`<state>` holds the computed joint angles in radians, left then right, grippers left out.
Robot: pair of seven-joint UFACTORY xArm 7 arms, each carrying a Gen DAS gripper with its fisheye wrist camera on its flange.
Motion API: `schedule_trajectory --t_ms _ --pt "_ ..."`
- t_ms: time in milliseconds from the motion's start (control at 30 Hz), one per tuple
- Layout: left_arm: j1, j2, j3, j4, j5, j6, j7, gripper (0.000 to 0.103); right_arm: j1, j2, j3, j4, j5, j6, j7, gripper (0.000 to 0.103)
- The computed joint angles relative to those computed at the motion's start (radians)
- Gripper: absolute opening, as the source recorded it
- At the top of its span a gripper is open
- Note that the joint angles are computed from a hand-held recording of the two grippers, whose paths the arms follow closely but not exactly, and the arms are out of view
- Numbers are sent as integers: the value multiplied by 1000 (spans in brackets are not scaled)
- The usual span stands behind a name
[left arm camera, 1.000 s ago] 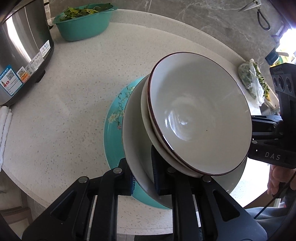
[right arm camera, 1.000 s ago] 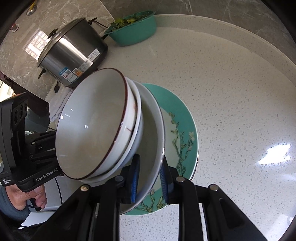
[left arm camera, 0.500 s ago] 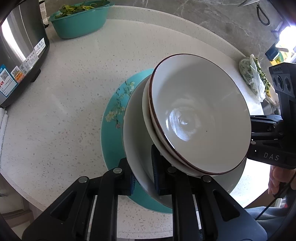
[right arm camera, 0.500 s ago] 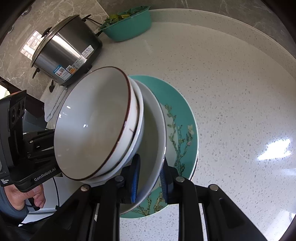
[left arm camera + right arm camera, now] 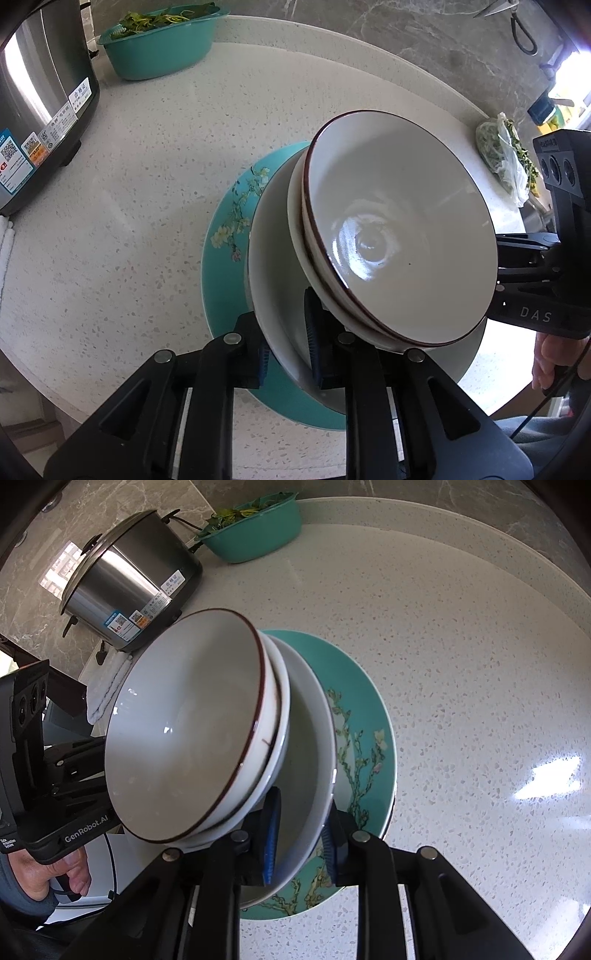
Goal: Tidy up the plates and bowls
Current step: 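Lower the deep plate with bowls onto the teal-rimmed plate stack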
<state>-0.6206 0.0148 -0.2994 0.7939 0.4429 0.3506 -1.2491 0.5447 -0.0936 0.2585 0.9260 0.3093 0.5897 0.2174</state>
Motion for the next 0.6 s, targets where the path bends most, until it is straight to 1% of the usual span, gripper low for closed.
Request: schedule_trajectory --t_ms 100,200,233,267,300,367,467,533,567,600 --pt "4 -15 0 -23 -5 -25 6 17 -1 -7 8 0 -42 -2 36 26" --pt "8 -37 -6 -39 -21 -29 27 18 -4 -27 12 -13 -80 -11 86 26" --pt "9 -43 -9 -43 -28 -30 35 18 -6 -38 13 -21 -93 -15 104 28" --pt "11 -51 -12 -49 -34 -32 42 18 -7 -47 13 -29 -102 -18 119 33" --pt "12 -61 -16 -56 -41 -33 52 18 -9 -58 15 -36 -116 -20 139 35" --pt "14 -80 -24 -62 -57 -28 73 18 -12 -88 17 -60 -137 -28 175 45" --pt "17 -118 -39 -73 -77 -11 88 19 -11 -135 15 -91 -147 -36 205 55" --pt "19 -159 -54 -85 -93 11 87 22 -12 -174 18 -110 -160 -31 228 60" --pt "21 -183 -65 -89 -97 27 76 26 -10 -198 16 -124 -159 -33 232 67" --pt "27 -214 -81 -96 -89 46 54 29 -7 -216 13 -135 -154 -37 232 69"
